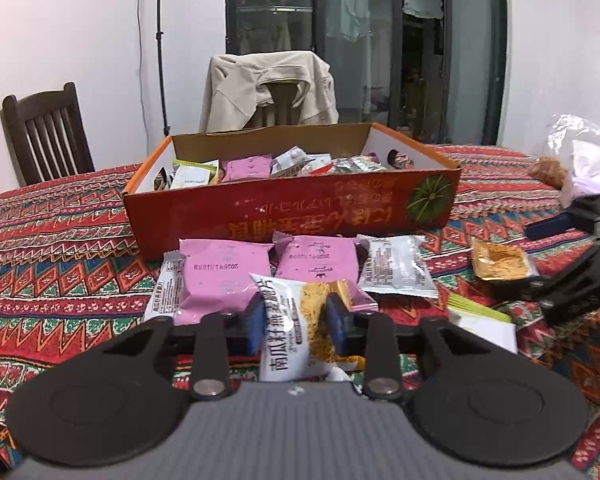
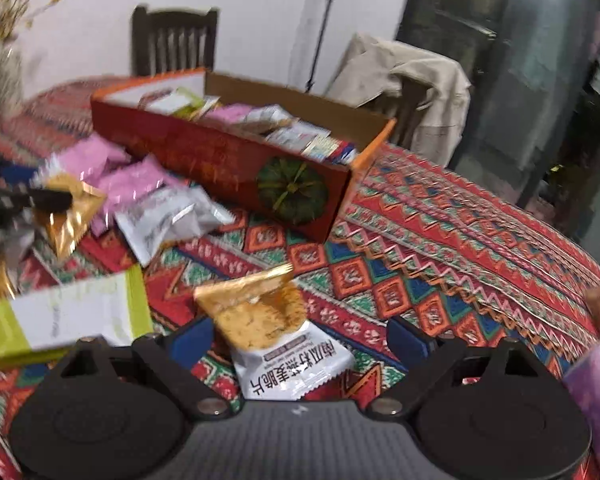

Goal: Organize snacks
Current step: 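Grasp a white cracker packet with the left tool while the right tool grasps a gold cracker packet, then carry both packets into the cardboard box and open both tools to release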

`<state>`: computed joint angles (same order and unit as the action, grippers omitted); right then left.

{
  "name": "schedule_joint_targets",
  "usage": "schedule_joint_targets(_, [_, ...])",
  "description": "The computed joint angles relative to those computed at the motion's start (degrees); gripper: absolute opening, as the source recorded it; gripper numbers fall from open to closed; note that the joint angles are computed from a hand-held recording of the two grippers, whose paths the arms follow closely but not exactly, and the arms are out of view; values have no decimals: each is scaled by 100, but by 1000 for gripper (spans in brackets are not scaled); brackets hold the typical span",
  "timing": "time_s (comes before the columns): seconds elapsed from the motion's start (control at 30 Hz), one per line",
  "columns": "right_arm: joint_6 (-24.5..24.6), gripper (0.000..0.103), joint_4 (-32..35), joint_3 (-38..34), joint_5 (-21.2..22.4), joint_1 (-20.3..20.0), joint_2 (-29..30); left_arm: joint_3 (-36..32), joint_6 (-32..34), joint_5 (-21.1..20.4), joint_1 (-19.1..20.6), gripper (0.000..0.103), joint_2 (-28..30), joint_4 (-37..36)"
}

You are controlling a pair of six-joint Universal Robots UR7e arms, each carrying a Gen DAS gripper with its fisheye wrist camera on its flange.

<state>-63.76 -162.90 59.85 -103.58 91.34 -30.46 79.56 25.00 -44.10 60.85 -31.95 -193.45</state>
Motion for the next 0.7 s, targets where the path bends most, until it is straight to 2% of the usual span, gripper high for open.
schedule_joint_targets(0.07, [91,75,125,-48,244,-40,20,148,-217,-83,-26,24,-155,113])
schedule_joint_targets(0.1, [336,56,383,-110,358,-61,-1,247,-282,-121,-48,21,-236,95])
schedule_joint_targets(0.13, [627,43,689,-170,481,-87,-34,362,-309,-146,-77,20,-314,27])
schedule_joint_targets(0.17, [821,43,754,-125,545,-103,-85,493,-319,-173,-109,17,-395,-57])
schedule_joint_targets(0.2, [861,42,580,14,512,-100,-135,671,-374,-212,-146,13,-508,-131])
schedule_joint_targets(0.27, [1059,41,193,409,415,-97,-310,1023,-486,-266,-226,10,-715,-262])
schedule_joint_targets(0.37, [1369,41,-244,1247,657,-176,-795,1555,-484,-89,-417,10,-956,-649])
schedule_joint_targets(0.53, [1532,41,-1458,2852,831,-248,-1642,2593,-813,143,-816,9,-1477,-1280])
schedule_joint_targets(0.7, [1602,41,-2119,4085,1214,-286,-2392,3263,-812,383,-1201,9,-1811,-1826])
